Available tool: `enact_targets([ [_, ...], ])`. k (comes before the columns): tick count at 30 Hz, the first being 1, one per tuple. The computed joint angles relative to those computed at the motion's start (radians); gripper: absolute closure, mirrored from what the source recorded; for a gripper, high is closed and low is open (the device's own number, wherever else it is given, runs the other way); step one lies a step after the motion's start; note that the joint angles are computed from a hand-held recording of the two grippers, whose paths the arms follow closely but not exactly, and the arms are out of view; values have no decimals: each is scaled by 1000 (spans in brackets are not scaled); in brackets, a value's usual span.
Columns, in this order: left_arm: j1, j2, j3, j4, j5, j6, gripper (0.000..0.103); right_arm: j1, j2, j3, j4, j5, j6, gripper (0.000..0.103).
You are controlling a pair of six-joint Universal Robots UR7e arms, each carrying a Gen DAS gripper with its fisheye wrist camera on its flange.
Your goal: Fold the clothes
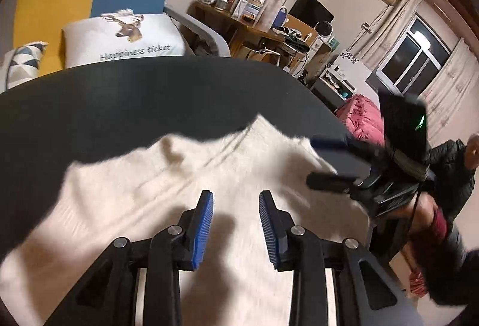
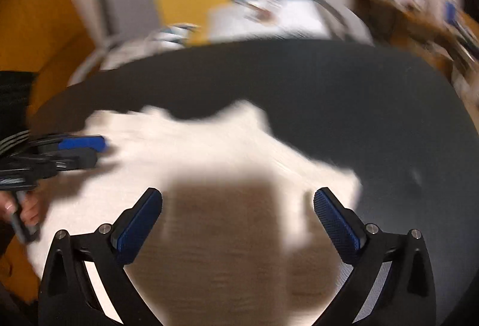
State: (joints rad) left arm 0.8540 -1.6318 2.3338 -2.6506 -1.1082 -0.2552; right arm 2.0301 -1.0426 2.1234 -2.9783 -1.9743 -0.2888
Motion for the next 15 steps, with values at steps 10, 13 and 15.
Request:
enact_targets([
  [10, -28, -82, 35, 75, 85, 37, 72, 30, 199, -179, 194, -26, 7, 0],
  [13, -42, -72, -1, 38, 106, 161, 70, 31, 180, -139, 97, -15, 30, 0],
  [15, -27, -26, -48, 66, 139, 266, 70, 35, 145, -89, 49, 19, 11, 0],
])
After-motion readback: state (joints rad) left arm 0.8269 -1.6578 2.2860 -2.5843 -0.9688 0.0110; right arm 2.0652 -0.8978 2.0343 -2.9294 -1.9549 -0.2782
